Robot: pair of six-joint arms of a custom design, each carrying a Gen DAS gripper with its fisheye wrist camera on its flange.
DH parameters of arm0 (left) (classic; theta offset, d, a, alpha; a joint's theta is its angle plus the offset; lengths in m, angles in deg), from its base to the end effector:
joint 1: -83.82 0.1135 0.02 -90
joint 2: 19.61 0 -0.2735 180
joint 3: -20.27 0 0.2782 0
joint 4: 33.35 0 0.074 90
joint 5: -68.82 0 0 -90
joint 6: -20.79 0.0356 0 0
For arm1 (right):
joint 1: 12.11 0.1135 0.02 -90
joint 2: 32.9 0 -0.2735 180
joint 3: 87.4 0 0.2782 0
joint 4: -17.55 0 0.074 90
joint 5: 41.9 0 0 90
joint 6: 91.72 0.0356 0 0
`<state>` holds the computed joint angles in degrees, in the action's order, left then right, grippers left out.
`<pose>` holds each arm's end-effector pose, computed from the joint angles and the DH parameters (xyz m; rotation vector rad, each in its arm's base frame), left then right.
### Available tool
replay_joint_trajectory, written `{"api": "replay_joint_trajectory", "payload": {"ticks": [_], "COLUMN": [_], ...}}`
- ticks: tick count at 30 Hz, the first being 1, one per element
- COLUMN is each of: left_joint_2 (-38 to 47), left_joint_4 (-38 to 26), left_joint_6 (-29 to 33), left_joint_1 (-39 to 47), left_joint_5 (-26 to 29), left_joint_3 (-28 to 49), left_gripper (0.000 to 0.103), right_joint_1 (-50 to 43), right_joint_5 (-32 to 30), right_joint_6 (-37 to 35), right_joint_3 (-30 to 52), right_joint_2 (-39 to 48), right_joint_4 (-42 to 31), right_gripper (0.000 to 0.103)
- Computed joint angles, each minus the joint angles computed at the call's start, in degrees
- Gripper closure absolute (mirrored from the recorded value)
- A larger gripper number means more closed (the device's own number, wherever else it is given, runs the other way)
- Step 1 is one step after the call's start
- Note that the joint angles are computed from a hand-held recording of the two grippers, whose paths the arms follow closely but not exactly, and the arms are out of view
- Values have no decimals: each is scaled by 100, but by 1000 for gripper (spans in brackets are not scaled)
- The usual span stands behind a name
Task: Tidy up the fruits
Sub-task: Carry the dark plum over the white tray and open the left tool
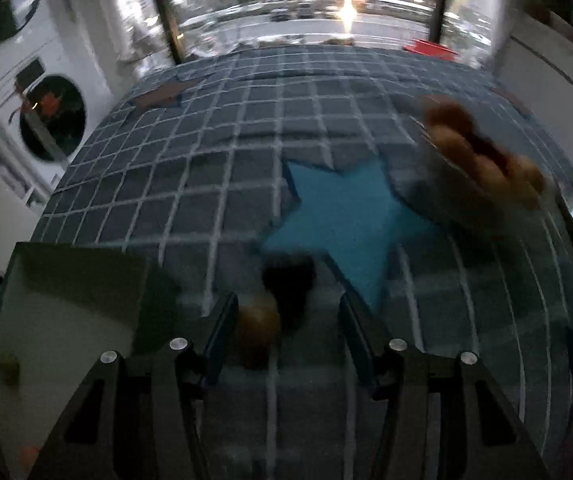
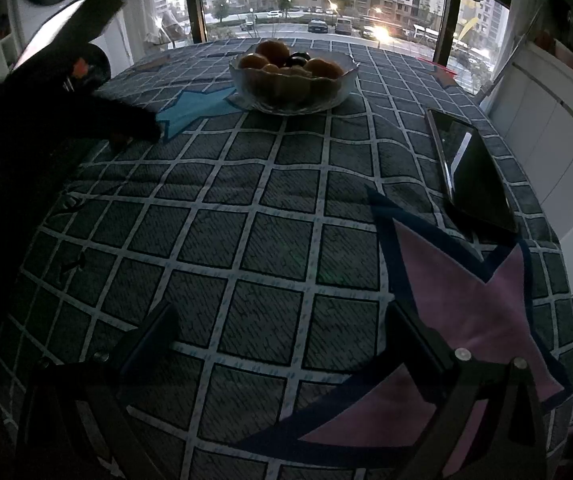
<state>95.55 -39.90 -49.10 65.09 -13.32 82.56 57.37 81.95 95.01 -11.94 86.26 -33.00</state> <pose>0.3392 -0.1201 0.0452 0.9111 2.4373 -0.1701 0.1401 0.3178 0.0569 0.5744 2.4923 -0.1876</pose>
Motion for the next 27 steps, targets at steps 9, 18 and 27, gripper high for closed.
{"api": "replay_joint_trajectory", "payload": {"ticks": [9, 18, 27], "left_joint_2": [-1567, -386, 438], "left_joint_4": [-46, 255, -134], "left_joint_6": [623, 9, -375], "left_joint_1": [961, 97, -79], "left_joint_5": [1170, -64, -175], "left_joint_3": [-1470, -173, 651], "left_gripper": [48, 48, 72], "right_joint_1": [-4, -18, 16], "right_joint_5": [52, 43, 126], "right_joint_6": [-6, -33, 12], "right_joint_3": [-129, -99, -267], "right_joint_2": [-70, -46, -151], "right_joint_4": [177, 158, 373], "right_gripper": [0, 0, 0]}}
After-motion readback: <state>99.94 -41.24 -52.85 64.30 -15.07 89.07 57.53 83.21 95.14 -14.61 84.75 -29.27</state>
